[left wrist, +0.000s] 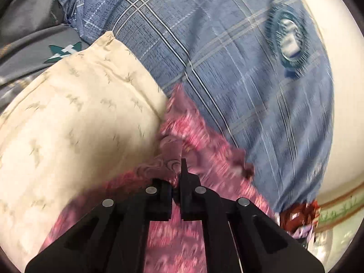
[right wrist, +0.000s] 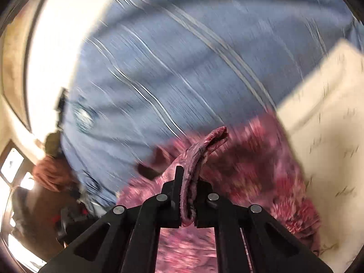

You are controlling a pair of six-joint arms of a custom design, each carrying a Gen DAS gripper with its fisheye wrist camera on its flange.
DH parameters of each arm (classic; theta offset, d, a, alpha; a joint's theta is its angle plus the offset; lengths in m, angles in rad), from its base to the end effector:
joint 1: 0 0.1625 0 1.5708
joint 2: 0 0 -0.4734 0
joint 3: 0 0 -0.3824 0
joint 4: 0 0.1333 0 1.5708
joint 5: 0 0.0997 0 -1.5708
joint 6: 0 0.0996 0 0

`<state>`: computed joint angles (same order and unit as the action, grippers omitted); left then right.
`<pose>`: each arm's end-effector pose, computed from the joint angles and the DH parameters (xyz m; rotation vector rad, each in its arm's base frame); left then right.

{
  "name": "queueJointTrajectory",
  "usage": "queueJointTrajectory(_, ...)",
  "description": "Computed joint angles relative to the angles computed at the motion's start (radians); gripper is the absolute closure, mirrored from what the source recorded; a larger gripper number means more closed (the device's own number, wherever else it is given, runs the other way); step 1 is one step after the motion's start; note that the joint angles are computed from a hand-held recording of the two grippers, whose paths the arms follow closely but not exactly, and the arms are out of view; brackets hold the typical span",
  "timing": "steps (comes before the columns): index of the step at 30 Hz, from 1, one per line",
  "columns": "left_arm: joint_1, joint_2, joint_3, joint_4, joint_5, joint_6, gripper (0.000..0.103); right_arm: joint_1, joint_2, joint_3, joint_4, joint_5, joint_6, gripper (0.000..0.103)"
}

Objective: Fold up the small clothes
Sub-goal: 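Pinch the shirt edge with the right tool while the left tool holds the fabric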

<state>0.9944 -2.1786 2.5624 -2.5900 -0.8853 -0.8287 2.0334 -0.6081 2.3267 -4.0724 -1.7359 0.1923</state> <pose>0.0500 -0.2833 0.4050 -0.6586 2.6571 -1.3092 0.3154 -0.3704 0.0554 -0.2830 2.7924 -1.1711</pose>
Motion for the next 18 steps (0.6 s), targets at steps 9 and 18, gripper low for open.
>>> queueJointTrajectory(9, 0.184, 0.009, 0.070, -0.065, -0.182, 0.081, 0.089, 0.004, 0.042, 0.041, 0.138, -0.251, 0.045, 0.086)
queueJointTrajectory(18, 0.345, 0.100, 0.084, -0.354, -0.364, 0.206, 0.058, 0.167, 0.030, -0.242, 0.496, -0.098, -0.121, 0.056)
